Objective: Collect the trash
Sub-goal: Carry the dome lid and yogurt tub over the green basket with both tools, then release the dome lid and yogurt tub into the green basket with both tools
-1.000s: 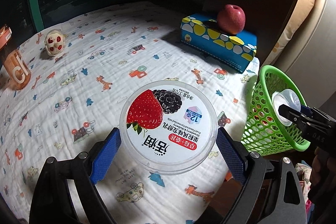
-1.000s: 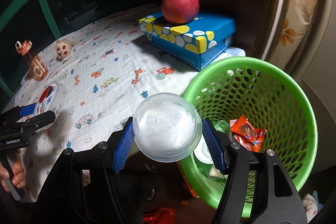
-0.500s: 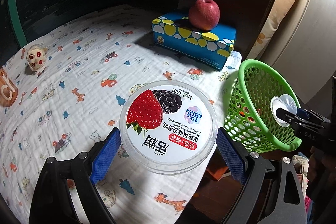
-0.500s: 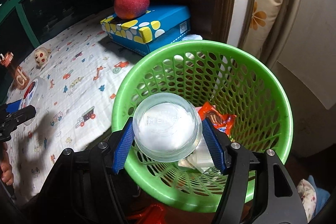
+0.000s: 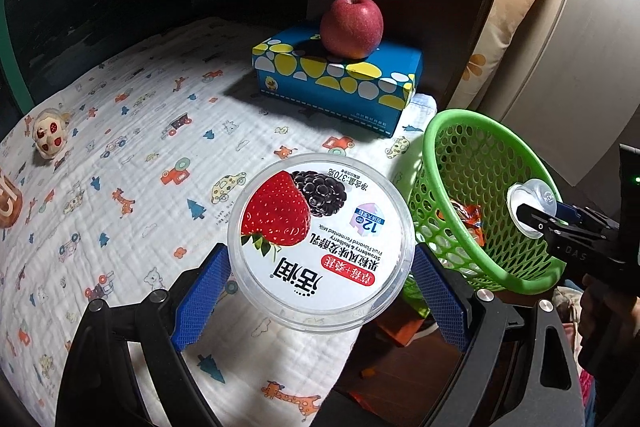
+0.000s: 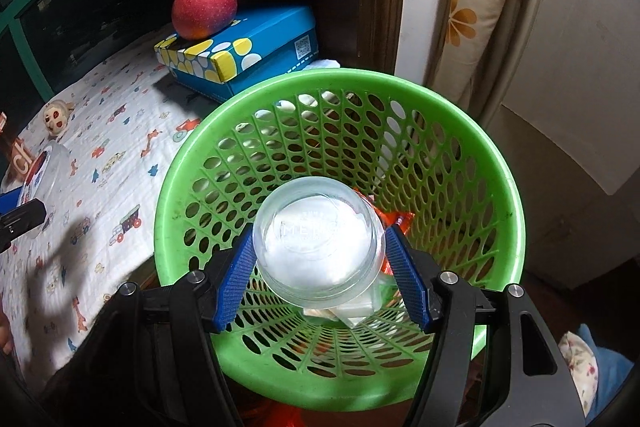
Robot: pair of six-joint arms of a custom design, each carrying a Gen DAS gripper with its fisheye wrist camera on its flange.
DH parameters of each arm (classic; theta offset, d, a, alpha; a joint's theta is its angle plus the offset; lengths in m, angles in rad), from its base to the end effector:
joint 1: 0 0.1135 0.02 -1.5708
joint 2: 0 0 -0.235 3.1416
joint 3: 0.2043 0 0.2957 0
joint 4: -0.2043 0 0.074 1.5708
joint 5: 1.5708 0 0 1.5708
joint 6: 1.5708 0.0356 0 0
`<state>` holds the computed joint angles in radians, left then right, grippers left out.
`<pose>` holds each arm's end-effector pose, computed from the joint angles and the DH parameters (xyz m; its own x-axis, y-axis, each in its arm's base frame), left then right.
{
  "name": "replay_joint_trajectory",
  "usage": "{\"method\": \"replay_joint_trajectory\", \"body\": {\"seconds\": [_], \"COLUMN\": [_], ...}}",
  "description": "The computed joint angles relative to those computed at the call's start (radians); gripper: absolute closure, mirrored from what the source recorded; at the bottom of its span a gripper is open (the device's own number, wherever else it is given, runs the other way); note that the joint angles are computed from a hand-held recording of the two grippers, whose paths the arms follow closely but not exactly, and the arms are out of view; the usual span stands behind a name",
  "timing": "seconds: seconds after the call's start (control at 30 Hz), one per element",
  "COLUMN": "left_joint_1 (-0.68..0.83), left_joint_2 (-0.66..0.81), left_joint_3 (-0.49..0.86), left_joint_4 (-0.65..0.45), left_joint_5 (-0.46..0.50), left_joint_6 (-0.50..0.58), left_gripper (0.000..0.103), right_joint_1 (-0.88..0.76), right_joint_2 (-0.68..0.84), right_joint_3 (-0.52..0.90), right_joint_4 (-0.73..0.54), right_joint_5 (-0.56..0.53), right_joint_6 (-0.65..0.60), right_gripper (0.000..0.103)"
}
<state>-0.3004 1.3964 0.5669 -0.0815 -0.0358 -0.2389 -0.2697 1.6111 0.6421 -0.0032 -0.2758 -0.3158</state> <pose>0.2737 -0.0835 0.0853 -0.7983 -0.0003 -0.6022 0.0884 0.9891 -0.1176 0.2954 -0.0716 0.0542 -0.7906 -0.0915 -0.6055 -0.1442 0.9888 0.0388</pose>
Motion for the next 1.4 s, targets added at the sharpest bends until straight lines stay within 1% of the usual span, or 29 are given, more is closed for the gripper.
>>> {"method": "replay_joint_trajectory", "body": {"seconds": [0.07,0.13,0.37,0.5,0.73,0.93,1.4], "left_joint_1": [-0.012,-0.02,-0.06,-0.089,-0.136,-0.182,-0.249], "left_joint_2": [0.01,0.022,0.066,0.09,0.163,0.243,0.43], "left_joint_3": [0.013,0.025,0.075,0.109,0.192,0.271,0.455], "left_joint_4": [0.0,0.0,-0.002,-0.007,-0.014,-0.019,-0.036], "left_joint_5": [-0.003,-0.003,-0.003,-0.004,0.0,0.003,0.013], "left_joint_6": [-0.002,-0.002,-0.001,-0.002,-0.009,-0.017,-0.021], "left_gripper": [0.015,0.015,0.015,0.015,0.015,0.015,0.015], "right_joint_1": [-0.009,-0.015,-0.043,-0.064,-0.107,-0.145,-0.217], "right_joint_2": [0.007,0.011,-0.001,-0.026,-0.063,-0.085,-0.083], "right_joint_3": [0.006,0.01,0.005,-0.011,-0.036,-0.054,-0.056], "right_joint_4": [-0.002,0.0,-0.001,-0.008,-0.02,-0.029,-0.047], "right_joint_5": [-0.002,-0.002,-0.014,-0.026,-0.046,-0.064,-0.102], "right_joint_6": [-0.001,-0.001,-0.009,-0.023,-0.045,-0.064,-0.089], "right_gripper": [0.038,0.032,0.03,0.027,0.024,0.023,0.022]}}
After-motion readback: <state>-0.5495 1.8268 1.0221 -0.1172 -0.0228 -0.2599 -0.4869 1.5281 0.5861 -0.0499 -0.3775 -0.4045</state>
